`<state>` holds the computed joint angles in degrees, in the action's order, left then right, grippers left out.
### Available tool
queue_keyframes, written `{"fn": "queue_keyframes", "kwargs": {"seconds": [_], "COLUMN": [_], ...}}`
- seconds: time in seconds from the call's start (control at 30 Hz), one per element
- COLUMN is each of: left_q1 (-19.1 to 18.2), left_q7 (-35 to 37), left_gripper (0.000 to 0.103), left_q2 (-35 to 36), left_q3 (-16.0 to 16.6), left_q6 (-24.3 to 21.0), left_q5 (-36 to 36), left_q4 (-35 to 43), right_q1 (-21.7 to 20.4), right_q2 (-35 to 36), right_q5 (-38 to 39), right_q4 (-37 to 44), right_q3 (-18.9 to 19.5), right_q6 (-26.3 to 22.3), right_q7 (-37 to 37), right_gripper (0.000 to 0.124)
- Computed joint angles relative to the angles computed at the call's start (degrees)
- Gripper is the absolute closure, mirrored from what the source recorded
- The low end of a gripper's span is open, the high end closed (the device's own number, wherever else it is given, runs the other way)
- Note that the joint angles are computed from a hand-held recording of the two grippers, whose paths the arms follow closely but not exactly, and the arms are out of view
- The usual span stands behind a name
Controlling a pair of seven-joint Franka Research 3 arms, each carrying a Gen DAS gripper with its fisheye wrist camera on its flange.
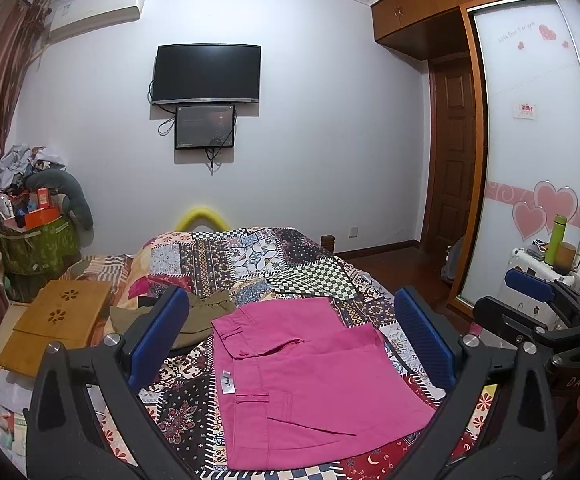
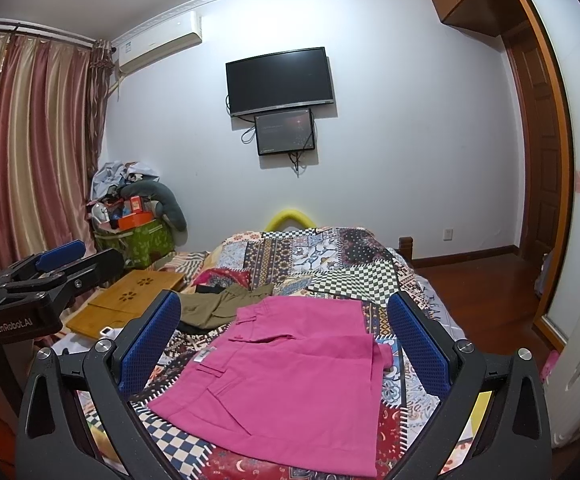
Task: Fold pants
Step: 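Lower both tools to the pink trousers' waistband and close both grippers on it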
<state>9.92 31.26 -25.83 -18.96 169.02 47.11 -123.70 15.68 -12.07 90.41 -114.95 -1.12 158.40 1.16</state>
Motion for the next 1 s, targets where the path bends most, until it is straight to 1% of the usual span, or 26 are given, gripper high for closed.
{"fn": "queue_keyframes", "kwargs": {"seconds": [0.13,0.27,0.37,0.4,0.53,0.63,0.7,0.83,0.87,1.0], "left_q1": [0.0,-1.1,-2.8,-3.9,-5.3,-7.4,-9.1,-10.3,-10.4,-10.8], "left_q7": [-0.3,0.9,2.9,4.5,7.0,9.9,13.2,17.2,18.4,23.5], "left_gripper": [0.000,0.000,0.000,0.000,0.000,0.000,0.000,0.000,0.000,0.000], "left_q2": [0.3,1.3,3.0,3.9,7.3,10.6,13.4,17.8,19.4,24.6], "left_q3": [-0.2,0.6,1.8,2.6,3.6,5.5,7.3,9.1,9.5,11.3], "left_q6": [-0.2,-0.9,-2.1,-2.5,-4.9,-7.0,-8.6,-11.2,-12.5,-15.5], "left_q5": [0.2,-0.6,-2.1,-3.2,-4.6,-7.4,-11.0,-13.9,-14.7,-19.2], "left_q4": [0.2,0.7,1.5,1.9,3.9,5.6,7.3,10.0,11.2,15.3], "right_q1": [0.0,-0.2,-0.4,-0.5,-1.1,-1.9,-2.6,-4.2,-4.6,-6.5], "right_q2": [0.0,0.9,1.9,2.5,4.8,7.6,9.8,13.7,14.8,19.2], "right_q5": [-0.1,-1.2,-2.5,-3.2,-5.6,-9.6,-13.0,-20.0,-22.5,-31.7], "right_q4": [0.0,0.6,1.2,1.6,2.5,4.0,5.0,6.8,7.5,10.8], "right_q3": [0.1,0.1,0.1,0.1,0.4,0.8,1.0,1.7,1.8,2.3], "right_q6": [0.1,0.5,0.5,0.5,0.9,1.4,1.6,1.3,1.0,-1.1], "right_q7": [0.2,1.4,3.1,3.9,6.3,10.5,14.1,20.8,23.3,31.0], "right_gripper": [0.021,0.021,0.021,0.021,0.021,0.021,0.021,0.021,0.021,0.021]}}
